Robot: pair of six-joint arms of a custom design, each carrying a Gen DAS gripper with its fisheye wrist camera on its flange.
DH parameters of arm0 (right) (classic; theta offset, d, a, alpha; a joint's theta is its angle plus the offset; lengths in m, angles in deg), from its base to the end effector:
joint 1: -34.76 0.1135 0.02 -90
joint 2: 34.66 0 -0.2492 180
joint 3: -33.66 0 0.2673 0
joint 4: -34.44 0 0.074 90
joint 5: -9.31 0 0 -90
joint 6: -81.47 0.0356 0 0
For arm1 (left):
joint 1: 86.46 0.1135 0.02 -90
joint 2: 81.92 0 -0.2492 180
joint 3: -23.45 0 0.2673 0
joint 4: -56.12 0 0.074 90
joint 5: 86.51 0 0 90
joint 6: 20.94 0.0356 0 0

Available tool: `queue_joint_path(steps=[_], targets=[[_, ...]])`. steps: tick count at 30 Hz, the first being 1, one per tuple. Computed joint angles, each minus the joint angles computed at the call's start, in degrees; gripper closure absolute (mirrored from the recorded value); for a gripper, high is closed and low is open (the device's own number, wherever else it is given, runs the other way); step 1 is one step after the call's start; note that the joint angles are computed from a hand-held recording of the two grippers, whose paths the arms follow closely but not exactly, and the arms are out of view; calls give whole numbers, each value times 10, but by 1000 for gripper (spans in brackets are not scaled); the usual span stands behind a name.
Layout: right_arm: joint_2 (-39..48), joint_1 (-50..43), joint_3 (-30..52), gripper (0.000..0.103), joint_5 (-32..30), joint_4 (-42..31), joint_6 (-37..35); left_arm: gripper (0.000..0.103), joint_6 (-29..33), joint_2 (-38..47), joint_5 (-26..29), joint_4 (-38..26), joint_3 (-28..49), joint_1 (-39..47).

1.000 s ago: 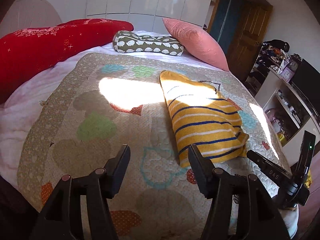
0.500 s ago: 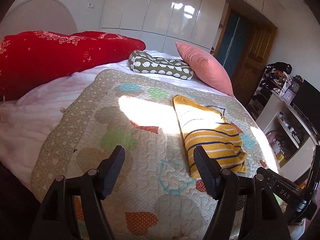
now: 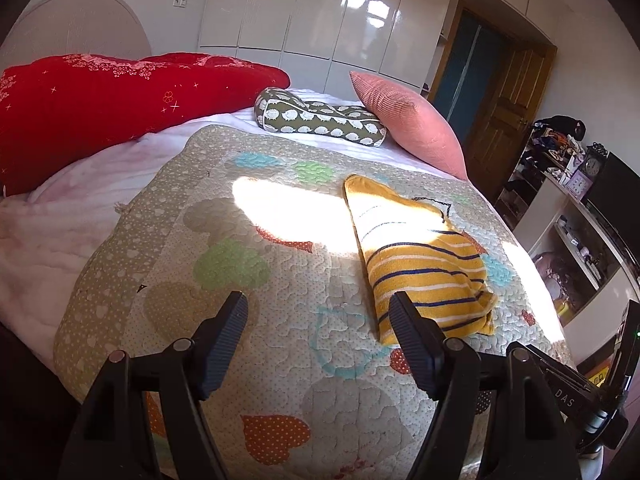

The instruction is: Fold small clothes

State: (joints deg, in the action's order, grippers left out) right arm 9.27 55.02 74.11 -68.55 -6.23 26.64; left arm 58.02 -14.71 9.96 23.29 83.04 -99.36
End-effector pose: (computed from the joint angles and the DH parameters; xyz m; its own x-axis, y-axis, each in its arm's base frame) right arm 0.1765 0.0572 0.1944 -0.6476 0.3612 -0.6709 0.2154 0.9314 0.2936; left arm 0.2639 -0.0646 0.2368 -0.6792 -0.0396 -0.7329 0.1787 0.9596 -0.2175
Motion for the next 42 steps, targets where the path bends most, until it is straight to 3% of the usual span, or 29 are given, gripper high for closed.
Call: queue_joint_path(steps=[6,9,19,25,27,38,42], targets=[[4,-47,-28,50,-42,38,-22,31,0,44,-18,10,-3,-25],[47,-88,-26,50,-73,76,-52,31,7,75,-47,23,-8,-47],[300,-167,122,50,-173,251,-131,31,7,116,-86,10,8,-70],[456,-223,189,51,-247,258,-119,31,7,113,-109,0,8,-80],[431,-237,146,51,-264,294,-113,31,8,115,-115,-1,10,-83],[107,-247,-46,50,-211,204,-127,31,13,117,-154,2,10,-132],[43,-245,-74,50,-211,171,-123,31,14,101,-168,-4,5,-151]])
